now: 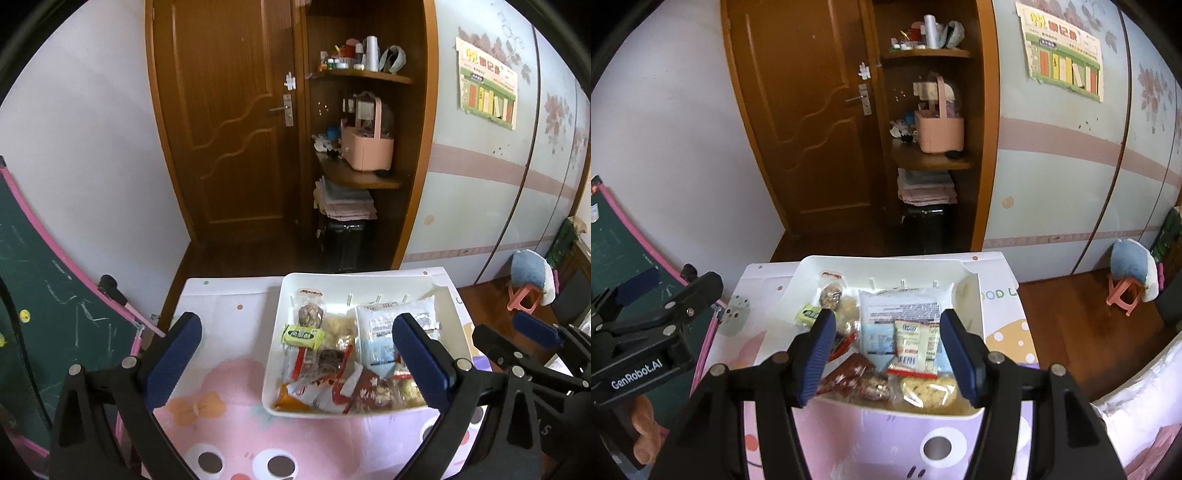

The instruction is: Organize snacks

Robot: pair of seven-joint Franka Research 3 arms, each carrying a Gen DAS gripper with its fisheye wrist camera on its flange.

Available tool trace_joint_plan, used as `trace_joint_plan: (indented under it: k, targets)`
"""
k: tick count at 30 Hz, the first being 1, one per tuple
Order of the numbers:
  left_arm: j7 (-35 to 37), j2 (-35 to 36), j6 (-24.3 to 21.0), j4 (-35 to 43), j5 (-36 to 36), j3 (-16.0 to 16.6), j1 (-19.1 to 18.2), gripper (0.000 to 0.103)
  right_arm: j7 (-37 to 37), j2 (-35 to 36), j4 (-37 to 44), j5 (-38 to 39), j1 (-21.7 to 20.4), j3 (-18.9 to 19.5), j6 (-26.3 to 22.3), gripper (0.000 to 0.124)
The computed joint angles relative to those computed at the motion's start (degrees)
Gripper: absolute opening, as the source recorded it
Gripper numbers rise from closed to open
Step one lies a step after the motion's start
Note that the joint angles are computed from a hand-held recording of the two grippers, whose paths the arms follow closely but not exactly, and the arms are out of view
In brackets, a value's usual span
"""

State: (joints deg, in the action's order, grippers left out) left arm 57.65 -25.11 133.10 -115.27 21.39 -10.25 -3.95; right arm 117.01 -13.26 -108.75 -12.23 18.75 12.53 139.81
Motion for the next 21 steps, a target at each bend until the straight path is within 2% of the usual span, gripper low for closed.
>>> trace_joint_plan:
  k: [7, 12, 21]
  targets:
    - [0.5, -11.2, -3.0, -6.3, -3.9, 0.8, -2.2, 0.103, -1.5, -9.3, -6.6, 4.7, 1.2, 0.9, -0.9, 0.059]
    - [0.0, -20.3, -8.0, -11.4, -4.4, -0.4, -3.7, 0.103, -2.8, -17.3, -12.6, 7.5, 1.3, 2.6, -1.6, 0.059]
    - [-2.3, -35.1, -17.8, -20.0, -6.4, -2.6, -8.4, 0.103, -2.6, -31.1, -22.8, 11.5, 1.0, 6.3, -4.6, 0.064]
